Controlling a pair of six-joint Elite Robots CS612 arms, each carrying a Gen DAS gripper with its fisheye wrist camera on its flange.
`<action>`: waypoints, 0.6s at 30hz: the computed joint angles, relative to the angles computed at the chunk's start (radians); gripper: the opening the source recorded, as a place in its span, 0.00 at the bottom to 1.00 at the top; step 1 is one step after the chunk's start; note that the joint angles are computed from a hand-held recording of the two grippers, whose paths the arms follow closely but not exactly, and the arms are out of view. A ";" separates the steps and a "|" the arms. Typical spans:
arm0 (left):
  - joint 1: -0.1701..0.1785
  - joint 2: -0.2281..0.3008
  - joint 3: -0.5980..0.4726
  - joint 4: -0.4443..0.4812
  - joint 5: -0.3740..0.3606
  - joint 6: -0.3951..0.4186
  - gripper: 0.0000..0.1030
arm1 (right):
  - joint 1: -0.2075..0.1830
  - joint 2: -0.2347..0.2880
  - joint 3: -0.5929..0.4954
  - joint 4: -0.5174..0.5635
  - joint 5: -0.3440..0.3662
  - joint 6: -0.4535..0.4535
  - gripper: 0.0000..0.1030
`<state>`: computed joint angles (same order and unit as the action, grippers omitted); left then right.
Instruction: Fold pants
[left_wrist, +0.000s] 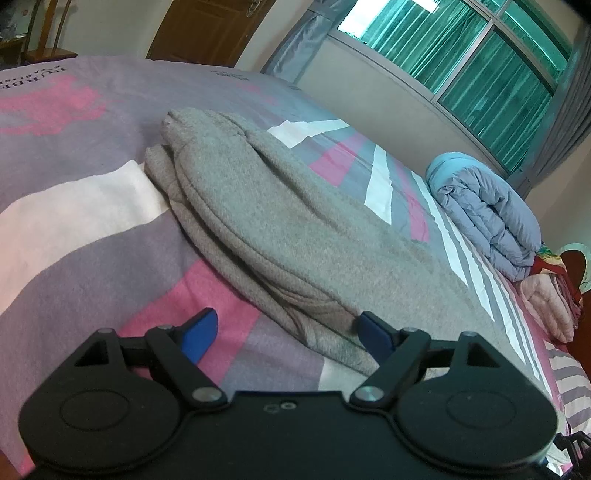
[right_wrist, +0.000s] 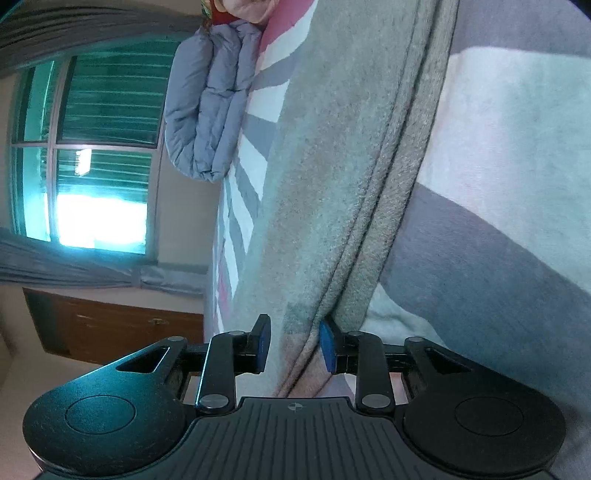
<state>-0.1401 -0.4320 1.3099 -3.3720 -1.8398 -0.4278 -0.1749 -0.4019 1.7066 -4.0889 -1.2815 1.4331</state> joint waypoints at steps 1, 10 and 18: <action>0.000 0.000 0.000 0.000 0.000 0.000 0.74 | -0.002 0.004 -0.007 -0.002 0.005 0.001 0.28; 0.000 0.000 0.001 -0.002 -0.004 0.000 0.74 | 0.007 -0.015 0.002 0.038 -0.007 -0.094 0.10; 0.002 0.004 -0.005 -0.003 -0.014 -0.011 0.74 | 0.025 -0.055 0.060 0.025 -0.051 -0.148 0.03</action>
<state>-0.1376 -0.4279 1.3053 -3.3752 -1.8537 -0.4388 -0.1498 -0.4569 1.7670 -4.0636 -1.3325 1.2848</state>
